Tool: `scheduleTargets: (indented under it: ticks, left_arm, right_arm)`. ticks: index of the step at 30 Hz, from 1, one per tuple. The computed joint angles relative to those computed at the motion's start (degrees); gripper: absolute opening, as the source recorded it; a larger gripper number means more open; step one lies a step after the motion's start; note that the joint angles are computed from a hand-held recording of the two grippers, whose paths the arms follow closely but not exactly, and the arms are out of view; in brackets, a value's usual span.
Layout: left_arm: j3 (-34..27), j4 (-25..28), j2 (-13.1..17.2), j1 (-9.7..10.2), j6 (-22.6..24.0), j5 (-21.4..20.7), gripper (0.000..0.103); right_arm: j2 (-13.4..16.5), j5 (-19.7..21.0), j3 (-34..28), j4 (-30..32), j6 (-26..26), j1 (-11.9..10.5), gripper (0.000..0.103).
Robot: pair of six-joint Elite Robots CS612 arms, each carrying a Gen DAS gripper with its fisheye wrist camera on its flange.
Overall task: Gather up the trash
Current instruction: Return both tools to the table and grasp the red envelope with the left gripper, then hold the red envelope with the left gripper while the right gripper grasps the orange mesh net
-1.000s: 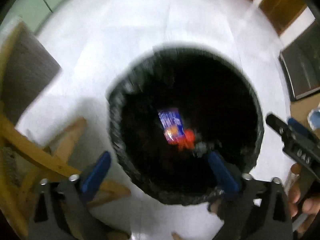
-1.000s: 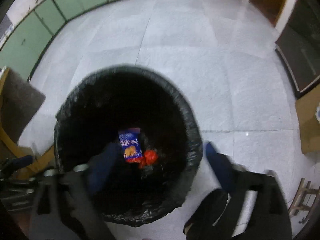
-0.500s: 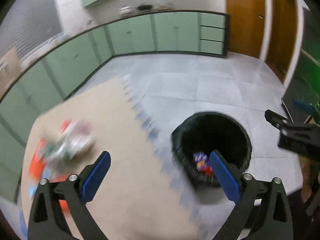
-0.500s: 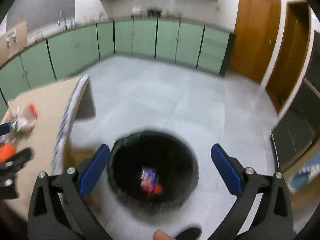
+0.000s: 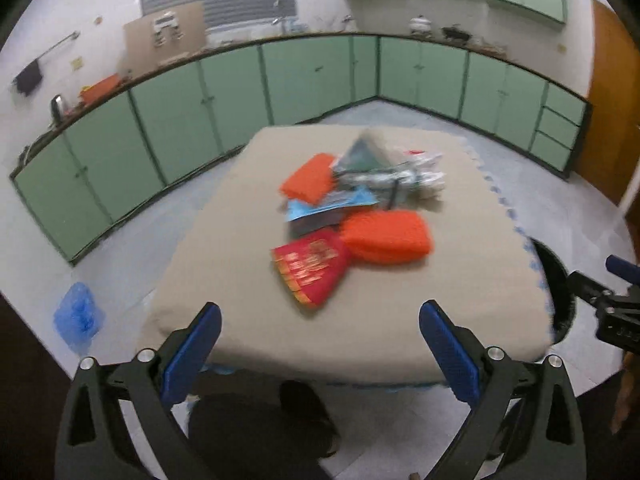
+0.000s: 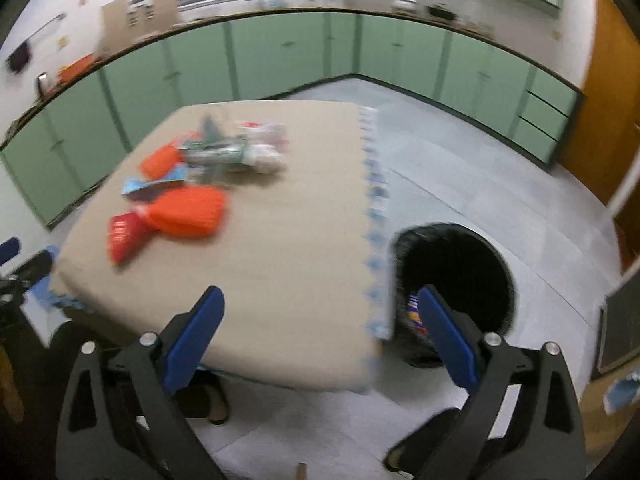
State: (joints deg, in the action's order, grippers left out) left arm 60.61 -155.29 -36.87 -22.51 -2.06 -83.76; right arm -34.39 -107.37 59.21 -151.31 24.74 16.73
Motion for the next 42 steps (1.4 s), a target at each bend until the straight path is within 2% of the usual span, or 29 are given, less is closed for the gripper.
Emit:
scheduleTargets:
  ticks: [2, 5, 9, 12, 14, 17, 22, 24, 25, 26, 32, 42]
  left_arm:
    - [-2.0, 2.5, 1.1, 0.87, -1.6, -2.2, 0.097]
    - [-3.7, 3.1, 2.6, 1.03, -0.6, -1.4, 0.097]
    - [-5.9, 4.4, 4.7, 1.33, -0.3, -3.4, 0.096]
    - [-8.3, 5.8, 6.4, 1.32, -0.1, -3.0, 0.09]
    - [-9.8, 7.0, 7.5, 1.49, -0.4, -3.3, 0.081]
    - [-13.9, 11.3, 10.1, 2.05, -1.4, -5.4, 0.07]
    - [-17.2, 13.6, 12.7, 2.18, -1.3, -6.2, 0.067]
    - [-19.0, 15.4, 13.9, 2.26, -1.4, -6.7, 0.056]
    - [-19.6, 16.0, 14.3, 2.31, -1.6, -6.8, 0.042]
    - [-20.0, 16.3, 14.6, 2.39, -1.7, -7.1, 0.024]
    - [-17.9, 10.7, 13.7, 2.85, -1.6, -8.4, 0.007]
    - [-15.5, 7.2, 11.5, 3.17, -0.8, -8.6, 0.003]
  right_arm:
    - [0.9, 2.0, -2.1, 0.9, -0.3, -0.2, 0.093]
    - [2.7, 2.6, -5.4, 1.7, -0.7, 0.0, 0.093]
    - [5.1, 3.3, -9.4, 4.7, -2.3, 0.0, 0.093]
    - [7.3, 4.3, -13.2, 6.9, -3.0, -0.3, 0.093]
    - [8.3, 5.0, -14.7, 7.6, -3.1, -0.6, 0.093]
    - [9.9, 6.2, -17.4, 9.3, -3.4, -0.9, 0.093]
    - [11.9, 7.4, -20.4, 11.1, -4.0, -1.2, 0.093]
    - [12.5, 7.9, -21.2, 11.6, -3.8, -1.2, 0.093]
    - [12.6, 7.9, -21.5, 11.9, -3.8, -1.2, 0.093]
    - [12.9, 8.0, -21.8, 12.3, -4.0, -1.2, 0.093]
    - [13.9, 7.9, -23.8, 14.2, -5.5, -0.9, 0.093]
    - [15.9, 8.6, -28.1, 15.2, -8.0, -0.1, 0.093]
